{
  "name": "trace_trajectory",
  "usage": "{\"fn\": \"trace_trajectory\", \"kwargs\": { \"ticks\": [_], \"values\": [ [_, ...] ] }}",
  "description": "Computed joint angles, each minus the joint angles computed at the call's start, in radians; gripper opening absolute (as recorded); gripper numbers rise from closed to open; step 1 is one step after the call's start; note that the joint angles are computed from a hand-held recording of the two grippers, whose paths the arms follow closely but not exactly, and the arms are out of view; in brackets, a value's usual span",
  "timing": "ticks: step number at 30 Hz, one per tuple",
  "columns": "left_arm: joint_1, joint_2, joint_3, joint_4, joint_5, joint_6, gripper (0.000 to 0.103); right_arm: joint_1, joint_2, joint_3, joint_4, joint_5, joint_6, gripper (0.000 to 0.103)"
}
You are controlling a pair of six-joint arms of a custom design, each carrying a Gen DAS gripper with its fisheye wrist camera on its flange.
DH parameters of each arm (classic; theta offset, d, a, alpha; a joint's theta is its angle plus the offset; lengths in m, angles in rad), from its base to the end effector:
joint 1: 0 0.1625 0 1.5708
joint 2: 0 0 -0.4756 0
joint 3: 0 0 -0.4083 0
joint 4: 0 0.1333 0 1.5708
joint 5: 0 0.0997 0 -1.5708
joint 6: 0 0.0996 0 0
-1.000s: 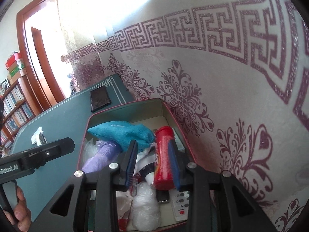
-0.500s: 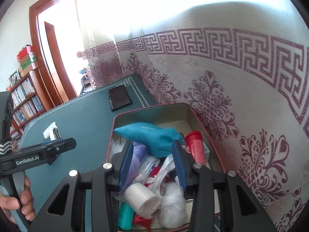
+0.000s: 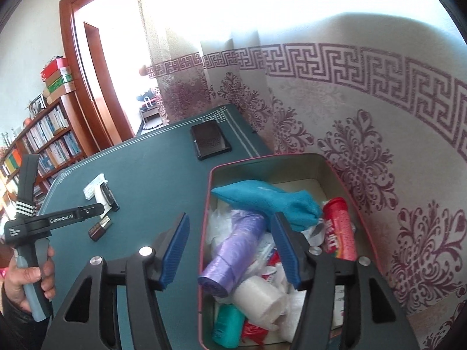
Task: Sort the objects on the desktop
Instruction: 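Move both open tools back to the table and grasp the dark serum bottle with the left tool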
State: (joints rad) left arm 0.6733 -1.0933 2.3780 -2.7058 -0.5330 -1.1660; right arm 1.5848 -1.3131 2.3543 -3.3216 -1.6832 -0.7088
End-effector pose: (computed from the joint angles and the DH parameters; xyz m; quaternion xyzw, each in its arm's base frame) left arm -0.1955 -0.4362 0.1283 -0.0792 0.8631 -0.3911 0.3096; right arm 0.1287 -0.4658 0.2599 0.3128 -0.8827 0.3082 0.1676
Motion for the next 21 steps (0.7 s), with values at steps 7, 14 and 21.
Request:
{"fn": "trace_trajectory", "kwargs": {
  "ticks": [7,14,21],
  "values": [
    [0.033,-0.017,0.018,0.037,0.006,-0.036,0.057,0.056,0.030,-0.008,0.064,0.005,-0.016,0.065],
    [0.054,0.019,0.006,0.038,-0.008,0.019,0.057,0.100,0.063,-0.030,0.136,-0.003,-0.030,0.065],
    [0.061,0.037,0.007,0.035,0.001,0.012,0.057,0.140,0.099,-0.046,0.152,-0.024,-0.059,0.065]
  ]
}}
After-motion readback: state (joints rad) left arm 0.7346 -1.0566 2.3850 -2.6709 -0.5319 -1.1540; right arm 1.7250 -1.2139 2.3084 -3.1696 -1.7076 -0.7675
